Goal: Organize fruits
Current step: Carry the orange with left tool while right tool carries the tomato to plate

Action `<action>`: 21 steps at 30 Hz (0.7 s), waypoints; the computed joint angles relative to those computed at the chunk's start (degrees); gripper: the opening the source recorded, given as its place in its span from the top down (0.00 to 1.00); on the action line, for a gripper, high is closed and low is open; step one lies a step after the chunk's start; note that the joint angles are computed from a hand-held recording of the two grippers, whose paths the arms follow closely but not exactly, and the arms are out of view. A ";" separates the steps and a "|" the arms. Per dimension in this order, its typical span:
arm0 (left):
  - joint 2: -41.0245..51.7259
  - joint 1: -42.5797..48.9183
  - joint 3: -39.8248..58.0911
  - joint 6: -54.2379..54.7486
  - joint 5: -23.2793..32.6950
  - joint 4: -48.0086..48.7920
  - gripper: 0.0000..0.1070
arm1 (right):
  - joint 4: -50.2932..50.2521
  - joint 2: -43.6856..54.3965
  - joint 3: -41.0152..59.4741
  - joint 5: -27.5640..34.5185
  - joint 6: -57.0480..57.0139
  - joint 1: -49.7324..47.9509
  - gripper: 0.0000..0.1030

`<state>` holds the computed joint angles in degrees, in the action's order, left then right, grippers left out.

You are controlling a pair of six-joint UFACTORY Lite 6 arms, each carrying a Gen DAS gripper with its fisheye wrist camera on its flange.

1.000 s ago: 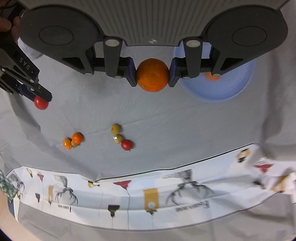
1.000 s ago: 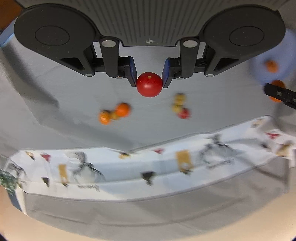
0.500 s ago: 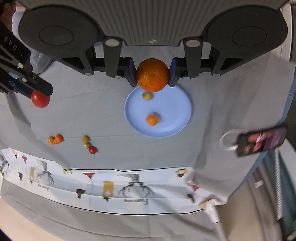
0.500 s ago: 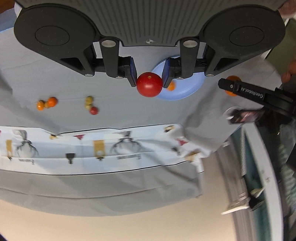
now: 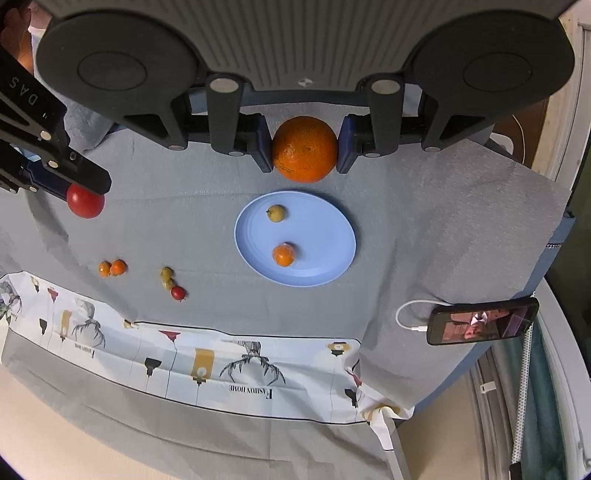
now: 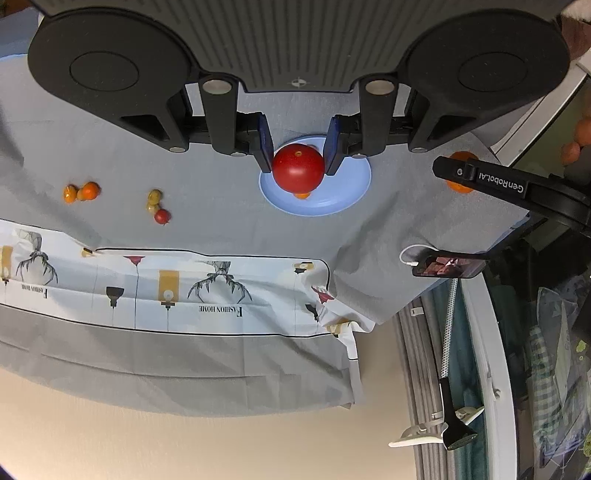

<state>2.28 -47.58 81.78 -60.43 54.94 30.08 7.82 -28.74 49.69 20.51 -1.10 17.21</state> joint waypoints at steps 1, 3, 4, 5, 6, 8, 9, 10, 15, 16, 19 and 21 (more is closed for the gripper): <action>-0.20 0.12 -0.19 -0.14 -0.20 -0.07 0.62 | -2.01 -0.04 0.11 0.08 1.97 0.65 0.70; -0.43 0.48 -0.56 -0.17 -0.83 -0.44 0.62 | -3.86 0.43 0.53 0.11 3.60 1.12 0.70; -0.55 0.65 -0.87 -0.21 -1.20 -0.66 0.62 | -4.62 0.46 0.62 0.19 4.31 1.26 0.70; -0.54 0.90 -1.04 -0.08 -1.56 -0.94 0.62 | -5.18 0.60 0.75 0.23 4.82 1.31 0.70; -0.39 1.20 -1.06 0.09 -1.82 -1.30 0.62 | -5.66 0.63 0.77 0.32 5.29 1.33 0.70; -0.24 1.70 -1.21 0.50 -2.24 -1.91 0.62 | -6.34 0.74 0.83 0.56 6.11 1.24 0.70; -0.12 1.86 -1.14 0.58 -2.32 -2.02 0.62 | -8.05 1.15 1.08 0.57 8.15 1.79 0.70; -0.05 2.02 -1.14 0.64 -2.45 -2.06 0.62 | -8.13 1.57 1.33 0.61 8.36 1.72 0.70; 0.06 2.72 -1.19 1.09 -2.85 -2.13 0.62 | -10.62 3.36 2.24 0.48 11.51 2.44 0.70; 0.16 2.89 -1.12 1.25 -2.93 -2.29 0.62 | -10.63 3.60 2.31 0.42 11.53 2.44 0.70; 0.61 3.53 -0.74 1.85 -3.09 -2.83 0.62 | -10.42 3.98 2.29 0.33 11.34 2.28 0.70; 0.90 4.11 -0.52 2.49 -3.29 -3.17 0.62 | -10.94 4.70 2.70 0.29 12.00 2.34 0.70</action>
<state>3.18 -43.47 81.25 -57.93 51.65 26.91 -3.12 -24.04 52.39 20.80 10.91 19.54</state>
